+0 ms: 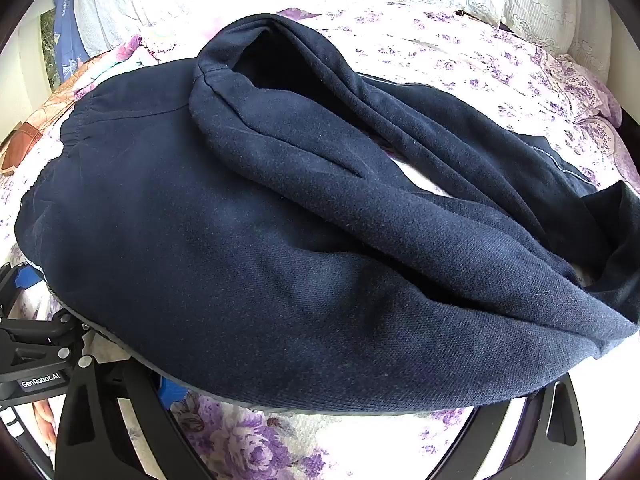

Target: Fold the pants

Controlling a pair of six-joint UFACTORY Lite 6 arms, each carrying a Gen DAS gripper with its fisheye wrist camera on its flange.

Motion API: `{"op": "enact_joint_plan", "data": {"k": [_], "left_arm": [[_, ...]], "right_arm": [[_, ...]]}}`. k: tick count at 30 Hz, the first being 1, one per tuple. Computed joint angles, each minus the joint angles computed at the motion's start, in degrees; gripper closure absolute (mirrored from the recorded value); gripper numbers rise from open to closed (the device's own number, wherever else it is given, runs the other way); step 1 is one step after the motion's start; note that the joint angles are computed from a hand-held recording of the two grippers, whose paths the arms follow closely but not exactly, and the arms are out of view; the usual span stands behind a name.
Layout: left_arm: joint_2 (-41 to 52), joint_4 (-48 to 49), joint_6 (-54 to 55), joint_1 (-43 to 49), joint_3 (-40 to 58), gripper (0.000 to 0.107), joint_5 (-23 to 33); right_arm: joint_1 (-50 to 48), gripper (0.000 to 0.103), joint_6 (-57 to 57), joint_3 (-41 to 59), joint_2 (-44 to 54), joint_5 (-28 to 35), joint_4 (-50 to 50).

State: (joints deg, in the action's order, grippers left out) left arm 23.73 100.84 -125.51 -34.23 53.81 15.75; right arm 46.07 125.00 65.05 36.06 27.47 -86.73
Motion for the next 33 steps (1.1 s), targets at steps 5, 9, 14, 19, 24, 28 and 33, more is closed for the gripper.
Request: {"op": "enact_joint_plan", "data": {"k": [5, 9, 14, 19, 24, 28, 33], "left_arm": [[0.0, -0.1, 0.2, 0.0, 0.0, 0.008, 0.0], [0.0, 0.3, 0.0, 0.0, 0.0, 0.008, -0.2], [0.3, -0.8, 2.6, 0.6, 0.8, 0.008, -0.7], [1.2, -5.8, 9.2, 0.9, 3.3, 0.008, -1.4], [2.1, -10.5, 14.4, 1.2, 5.4, 0.008, -1.5], [1.7, -9.8, 13.0, 0.3, 4.9, 0.008, -1.0], [1.4, -0.5, 2.8, 0.7, 2.7, 0.008, -1.6]], "right_arm": [[0.0, 0.003, 0.0, 0.0, 0.0, 0.0, 0.0], [0.0, 0.003, 0.0, 0.0, 0.0, 0.0, 0.0], [0.0, 0.003, 0.0, 0.0, 0.0, 0.0, 0.0], [0.0, 0.003, -0.6, 0.0, -0.1, -0.1, 0.6], [-0.4, 0.003, -5.9, -1.1, -2.0, -1.7, 4.8], [0.8, 0.003, -3.8, -3.5, -3.7, -1.1, 3.2], [1.2, 0.003, 2.3, -6.1, -4.6, -1.3, -2.0]]}}
